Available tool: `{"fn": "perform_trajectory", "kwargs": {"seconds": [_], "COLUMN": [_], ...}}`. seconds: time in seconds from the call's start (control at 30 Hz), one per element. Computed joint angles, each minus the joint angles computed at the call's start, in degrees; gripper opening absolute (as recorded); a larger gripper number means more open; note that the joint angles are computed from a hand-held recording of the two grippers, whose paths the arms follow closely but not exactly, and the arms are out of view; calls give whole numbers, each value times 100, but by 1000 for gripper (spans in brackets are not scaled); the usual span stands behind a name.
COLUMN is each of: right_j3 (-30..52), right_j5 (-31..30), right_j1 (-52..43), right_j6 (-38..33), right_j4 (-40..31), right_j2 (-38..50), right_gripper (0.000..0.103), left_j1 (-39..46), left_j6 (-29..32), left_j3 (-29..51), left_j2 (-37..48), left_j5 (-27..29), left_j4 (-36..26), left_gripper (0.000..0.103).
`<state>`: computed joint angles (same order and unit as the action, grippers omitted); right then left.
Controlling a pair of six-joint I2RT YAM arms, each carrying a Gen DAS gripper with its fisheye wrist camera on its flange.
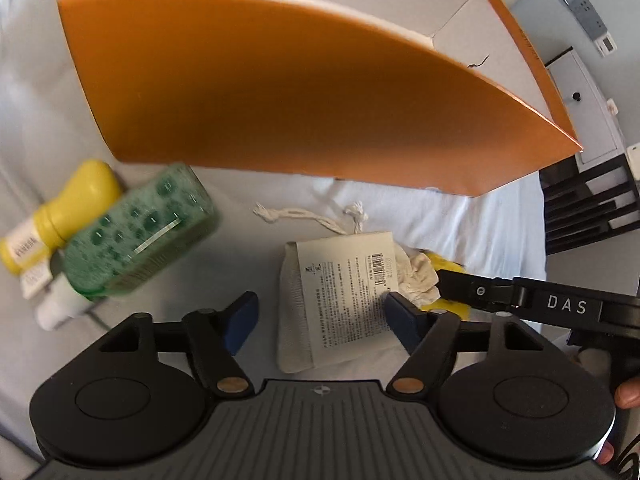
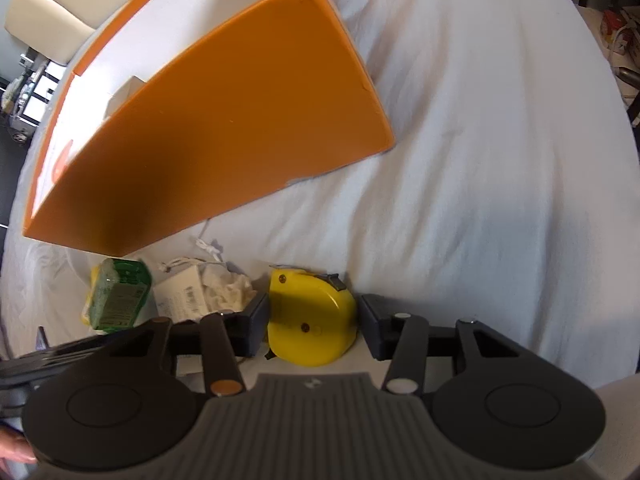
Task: Organize rigid objects
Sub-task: 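Grasp the paper-wrapped soap packet with the left tool while the right tool grasps the yellow tape measure, then carry the soap packet and tape measure over the orange box with both tools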
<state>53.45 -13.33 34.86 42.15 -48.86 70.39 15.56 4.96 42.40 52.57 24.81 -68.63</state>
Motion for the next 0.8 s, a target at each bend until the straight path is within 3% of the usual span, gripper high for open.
{"fn": "perform_trajectory", "kwargs": {"seconds": [0.27, 0.37, 0.4, 0.53, 0.67, 0.8], "right_j3": [-266, -560, -658, -776, -476, -368], "right_j5": [-35, -380, -556, -1245, -670, -480], "right_j1": [-36, -252, -351, -579, -132, -16], "right_j6": [111, 268, 308, 290, 81, 39], "right_j4": [343, 720, 884, 1143, 908, 824], "right_j2": [-474, -761, -824, -762, -528, -424], "right_gripper": [23, 23, 23, 23, 26, 29], "left_j1": [-318, -351, -348, -259, -258, -310], "left_j6": [-184, -185, -178, -130, 58, 116], "left_j3": [-142, -123, -131, -146, -87, -36], "left_j2": [16, -16, -62, -365, -780, -989], "left_j5": [-172, -175, -156, -58, -23, -22], "left_j4": [223, 224, 233, 141, -109, -218], "left_gripper": [93, 86, 80, 76, 75, 75]}}
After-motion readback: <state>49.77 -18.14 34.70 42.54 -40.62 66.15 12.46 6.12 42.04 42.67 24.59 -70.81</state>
